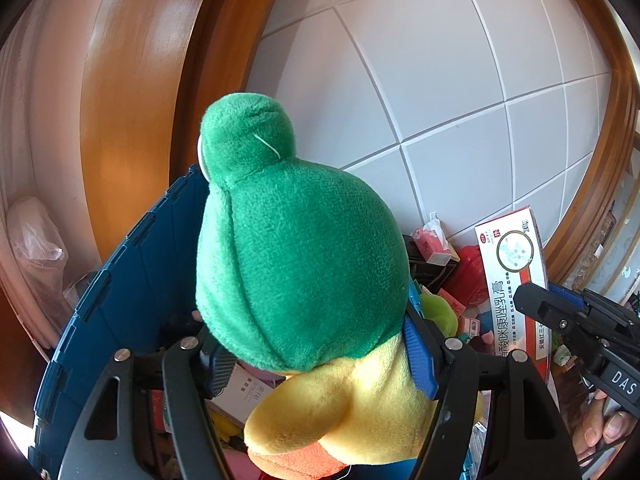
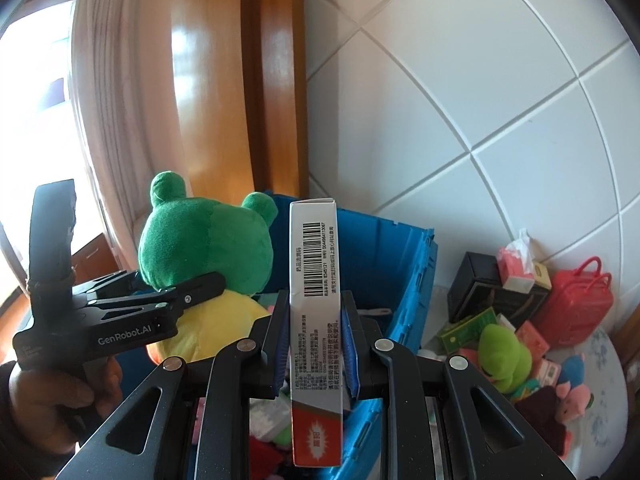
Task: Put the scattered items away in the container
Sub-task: 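Lower both grippers over the blue bin and open them to drop the duck and box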
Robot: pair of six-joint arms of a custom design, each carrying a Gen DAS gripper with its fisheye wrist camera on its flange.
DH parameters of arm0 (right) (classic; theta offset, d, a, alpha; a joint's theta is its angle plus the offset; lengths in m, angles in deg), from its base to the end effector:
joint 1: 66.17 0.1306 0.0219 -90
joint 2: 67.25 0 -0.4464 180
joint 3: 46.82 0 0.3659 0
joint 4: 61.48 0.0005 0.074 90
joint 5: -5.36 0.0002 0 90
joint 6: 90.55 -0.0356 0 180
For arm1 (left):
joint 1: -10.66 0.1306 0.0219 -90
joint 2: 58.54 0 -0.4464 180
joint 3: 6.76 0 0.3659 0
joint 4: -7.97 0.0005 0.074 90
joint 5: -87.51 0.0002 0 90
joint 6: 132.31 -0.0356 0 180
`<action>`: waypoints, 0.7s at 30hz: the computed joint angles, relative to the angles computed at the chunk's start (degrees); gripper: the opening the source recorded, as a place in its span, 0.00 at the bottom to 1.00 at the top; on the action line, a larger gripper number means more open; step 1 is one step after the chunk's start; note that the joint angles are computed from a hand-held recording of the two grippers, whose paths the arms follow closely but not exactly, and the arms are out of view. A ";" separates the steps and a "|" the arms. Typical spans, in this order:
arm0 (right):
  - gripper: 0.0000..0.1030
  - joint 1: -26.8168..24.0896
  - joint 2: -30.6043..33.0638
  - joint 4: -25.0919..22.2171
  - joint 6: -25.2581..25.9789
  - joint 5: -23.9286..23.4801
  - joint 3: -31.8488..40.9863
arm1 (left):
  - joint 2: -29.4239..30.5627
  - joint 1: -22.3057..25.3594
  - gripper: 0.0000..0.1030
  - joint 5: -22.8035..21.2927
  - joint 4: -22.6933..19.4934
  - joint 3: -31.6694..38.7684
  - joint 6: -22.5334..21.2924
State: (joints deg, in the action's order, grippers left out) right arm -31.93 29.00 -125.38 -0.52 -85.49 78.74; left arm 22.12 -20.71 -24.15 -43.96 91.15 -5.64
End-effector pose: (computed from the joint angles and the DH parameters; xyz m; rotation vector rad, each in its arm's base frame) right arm 0.3965 0.2699 0.6911 -0.6553 2.0965 0.3548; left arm 0.3369 -0.1906 0.6185 -0.3119 2.1187 -0.2870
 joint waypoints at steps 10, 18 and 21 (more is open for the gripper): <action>0.22 -0.08 3.23 -1.79 -0.51 0.18 3.77 | 1.03 3.43 0.67 1.86 -0.98 0.64 -0.97; 0.22 0.13 4.59 -1.79 -1.44 -0.20 4.35 | 1.39 4.95 0.67 1.90 -2.78 1.16 -1.51; 0.22 0.40 4.81 -1.88 -1.46 -0.29 4.29 | 1.06 5.44 0.67 1.80 -2.76 0.84 -1.56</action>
State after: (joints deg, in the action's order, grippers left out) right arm -31.52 33.80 -127.26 -1.98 -85.78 83.03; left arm 23.18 -15.27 -22.34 -46.72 91.99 -7.20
